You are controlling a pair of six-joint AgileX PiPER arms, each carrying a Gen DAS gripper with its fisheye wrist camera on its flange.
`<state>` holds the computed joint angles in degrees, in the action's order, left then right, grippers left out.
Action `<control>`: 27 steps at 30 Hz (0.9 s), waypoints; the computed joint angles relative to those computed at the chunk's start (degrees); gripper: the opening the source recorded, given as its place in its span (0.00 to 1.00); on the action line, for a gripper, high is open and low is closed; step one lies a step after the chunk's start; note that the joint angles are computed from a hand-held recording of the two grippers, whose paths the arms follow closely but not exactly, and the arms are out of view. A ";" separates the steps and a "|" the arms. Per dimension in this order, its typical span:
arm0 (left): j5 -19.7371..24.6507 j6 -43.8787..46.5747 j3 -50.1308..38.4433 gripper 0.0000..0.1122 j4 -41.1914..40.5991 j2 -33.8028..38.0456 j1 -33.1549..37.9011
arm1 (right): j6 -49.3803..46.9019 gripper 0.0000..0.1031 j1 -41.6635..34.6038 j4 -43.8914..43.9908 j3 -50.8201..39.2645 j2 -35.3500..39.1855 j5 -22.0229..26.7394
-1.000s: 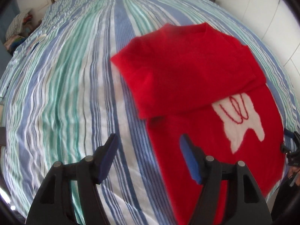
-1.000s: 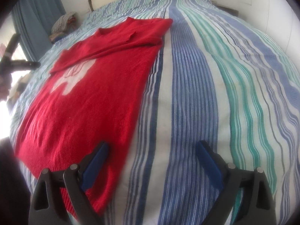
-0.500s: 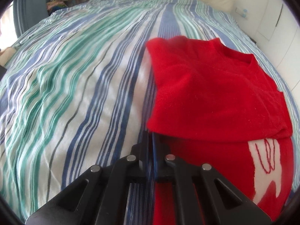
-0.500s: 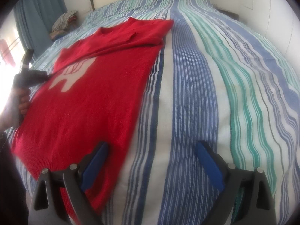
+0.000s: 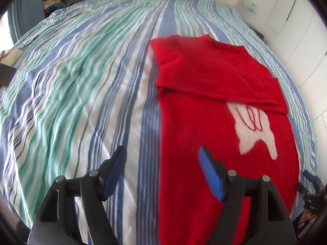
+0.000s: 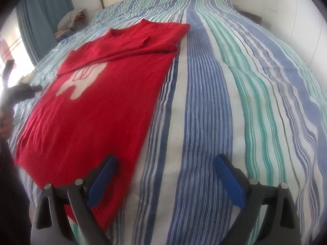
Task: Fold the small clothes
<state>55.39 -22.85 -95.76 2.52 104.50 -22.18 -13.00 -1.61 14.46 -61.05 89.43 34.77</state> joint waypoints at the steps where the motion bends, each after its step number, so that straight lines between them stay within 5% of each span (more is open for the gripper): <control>1: -0.40 0.07 1.98 0.72 -0.11 -1.48 -1.40 | -0.50 0.92 0.14 0.20 0.50 -1.26 0.02; 9: -8.42 -10.13 15.79 0.78 6.13 -8.35 -8.82 | 7.84 0.92 3.17 -9.79 2.76 -6.21 -2.99; 17: -10.34 -16.27 15.64 0.79 13.01 -8.86 -3.35 | 19.39 0.92 -1.83 -18.20 2.80 -6.64 -8.51; 27: -13.03 -15.80 15.17 0.81 9.65 -2.86 5.45 | 20.76 0.92 -3.57 -19.94 -4.08 2.29 -9.76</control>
<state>42.35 -38.65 -80.59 12.17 101.64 -16.73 7.76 -5.18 -5.49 -65.14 91.72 25.00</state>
